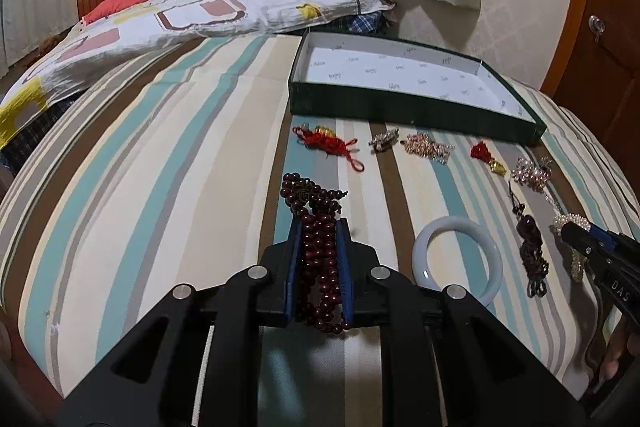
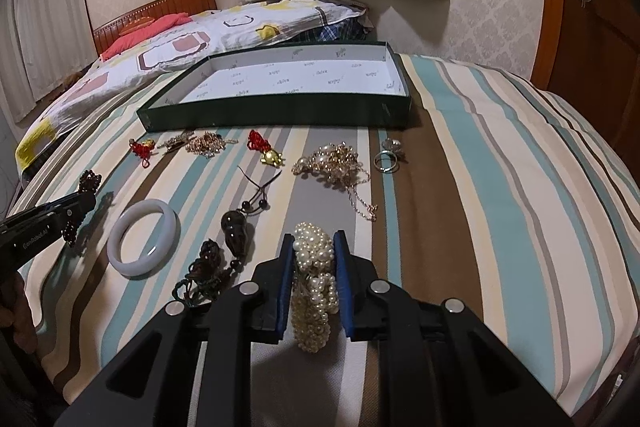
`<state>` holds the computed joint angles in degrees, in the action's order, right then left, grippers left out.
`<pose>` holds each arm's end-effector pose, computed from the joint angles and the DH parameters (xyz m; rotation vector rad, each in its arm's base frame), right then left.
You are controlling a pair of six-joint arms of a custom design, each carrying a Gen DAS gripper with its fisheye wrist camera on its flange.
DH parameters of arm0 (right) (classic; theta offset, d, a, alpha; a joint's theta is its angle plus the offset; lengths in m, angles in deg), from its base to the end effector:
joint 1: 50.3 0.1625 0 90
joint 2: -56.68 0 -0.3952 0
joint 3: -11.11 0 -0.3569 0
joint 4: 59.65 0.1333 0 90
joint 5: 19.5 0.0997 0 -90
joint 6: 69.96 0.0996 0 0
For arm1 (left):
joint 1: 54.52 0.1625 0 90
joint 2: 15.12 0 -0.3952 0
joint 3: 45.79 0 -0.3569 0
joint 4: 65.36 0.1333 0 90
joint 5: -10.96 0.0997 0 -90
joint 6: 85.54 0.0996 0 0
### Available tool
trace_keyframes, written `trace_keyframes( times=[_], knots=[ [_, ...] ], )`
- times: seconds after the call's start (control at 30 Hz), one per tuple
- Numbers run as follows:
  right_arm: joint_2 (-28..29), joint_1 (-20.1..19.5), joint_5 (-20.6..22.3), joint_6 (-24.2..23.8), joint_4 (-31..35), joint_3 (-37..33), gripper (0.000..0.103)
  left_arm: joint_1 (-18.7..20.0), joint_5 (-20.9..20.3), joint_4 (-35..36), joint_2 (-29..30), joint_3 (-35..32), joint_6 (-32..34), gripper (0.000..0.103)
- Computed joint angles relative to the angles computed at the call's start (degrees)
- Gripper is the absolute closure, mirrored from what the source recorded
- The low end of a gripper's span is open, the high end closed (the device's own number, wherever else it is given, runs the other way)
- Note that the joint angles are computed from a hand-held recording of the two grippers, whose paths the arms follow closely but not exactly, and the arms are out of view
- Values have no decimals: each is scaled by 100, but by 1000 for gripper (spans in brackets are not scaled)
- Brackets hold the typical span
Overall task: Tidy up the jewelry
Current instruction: 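Carry both bracelets into the green box and open both tools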
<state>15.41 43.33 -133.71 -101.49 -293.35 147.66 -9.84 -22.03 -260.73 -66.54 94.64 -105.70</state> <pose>0.1175 -0.3917 0.0821 0.5018 -2.3463 0.9187 -0.1060 -0.4098 0.0906 0.3222 2.2594 -0.9434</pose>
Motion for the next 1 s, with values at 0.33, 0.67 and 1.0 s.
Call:
trace_keyframes(
  times=[0.33, 0.67, 1.0],
  knots=[
    [-224, 184, 74, 48, 155, -148, 83, -83, -9, -86, -81, -188, 239, 87],
    [-458, 403, 267, -45, 681, -988, 83, 134, -279, -267, 129, -1205, 1136, 87],
    [-232, 311, 418, -181, 1389, -2236, 83, 648, -674, -352, 955, -3000, 2396, 87]
  ],
)
